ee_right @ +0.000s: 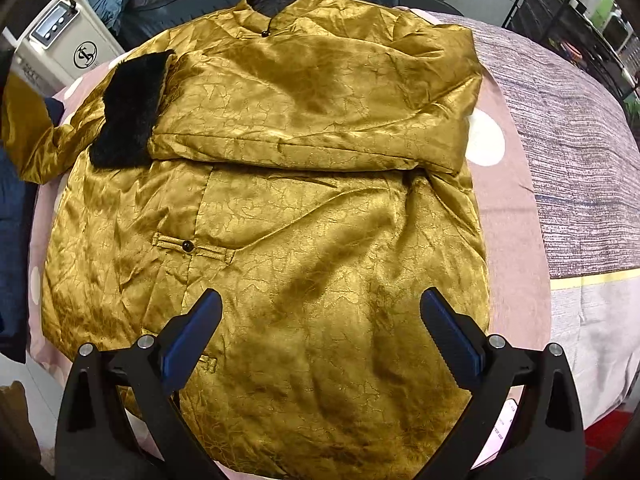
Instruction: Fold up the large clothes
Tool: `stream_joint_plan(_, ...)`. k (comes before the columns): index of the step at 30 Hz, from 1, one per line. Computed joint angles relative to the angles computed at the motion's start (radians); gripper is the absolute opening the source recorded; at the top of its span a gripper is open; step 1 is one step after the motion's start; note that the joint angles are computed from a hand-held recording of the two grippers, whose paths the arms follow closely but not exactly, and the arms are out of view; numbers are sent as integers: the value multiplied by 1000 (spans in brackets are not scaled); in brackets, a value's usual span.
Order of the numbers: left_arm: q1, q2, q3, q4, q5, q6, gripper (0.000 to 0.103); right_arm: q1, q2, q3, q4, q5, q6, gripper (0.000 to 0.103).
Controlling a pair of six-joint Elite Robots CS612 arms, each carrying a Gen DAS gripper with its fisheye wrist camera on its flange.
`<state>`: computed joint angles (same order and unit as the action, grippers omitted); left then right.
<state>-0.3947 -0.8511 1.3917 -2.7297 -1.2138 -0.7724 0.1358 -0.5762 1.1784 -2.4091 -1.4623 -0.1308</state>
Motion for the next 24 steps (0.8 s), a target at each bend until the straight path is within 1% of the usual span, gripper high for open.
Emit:
stream_joint_plan(3,-27,63,-98,-2,-66,65,21,-9,-1,5,-8,4,24,98)
stream_joint_plan(5,-44,111,-176,18,-112,99,21,-14,-3,9,-14,4,39,98)
stream_joint_plan(8,-66,181,-277,56,-171,121,21,-24,-7,19,-20,3,65,98)
stream_joint_plan(11,-82,255,-386,135,-231,119,21,-34,-13,32,-22,0,93,98)
stream_joint_plan(12,-85,275,-413,155,-256,115,18,-38,-15,37,-21,-1,102,98)
stream_joint_plan(13,-90,299,-441,170,-283,111,11,-41,-17,41,-20,-2,112,98)
stream_joint_plan(14,-96,297,-430,173,-304,107,2,-43,-17,43,-16,-3,121,98)
stream_joint_plan(16,-98,338,-484,218,-367,109,2,-49,-18,47,-8,0,137,98)
stream_joint_plan(18,-104,359,-507,252,-398,120,2,-52,-17,46,0,-1,147,98)
stream_joint_plan(20,-107,369,-515,280,-431,131,3,-54,-16,43,12,0,153,98)
stream_joint_plan(22,-110,363,-494,268,-452,122,10,-55,-13,37,17,2,150,98)
stream_joint_plan(23,-109,347,-460,252,-455,115,31,-54,-12,34,19,0,148,98)
stream_joint_plan(24,-110,341,-446,247,-450,105,60,-54,-10,30,21,1,145,98)
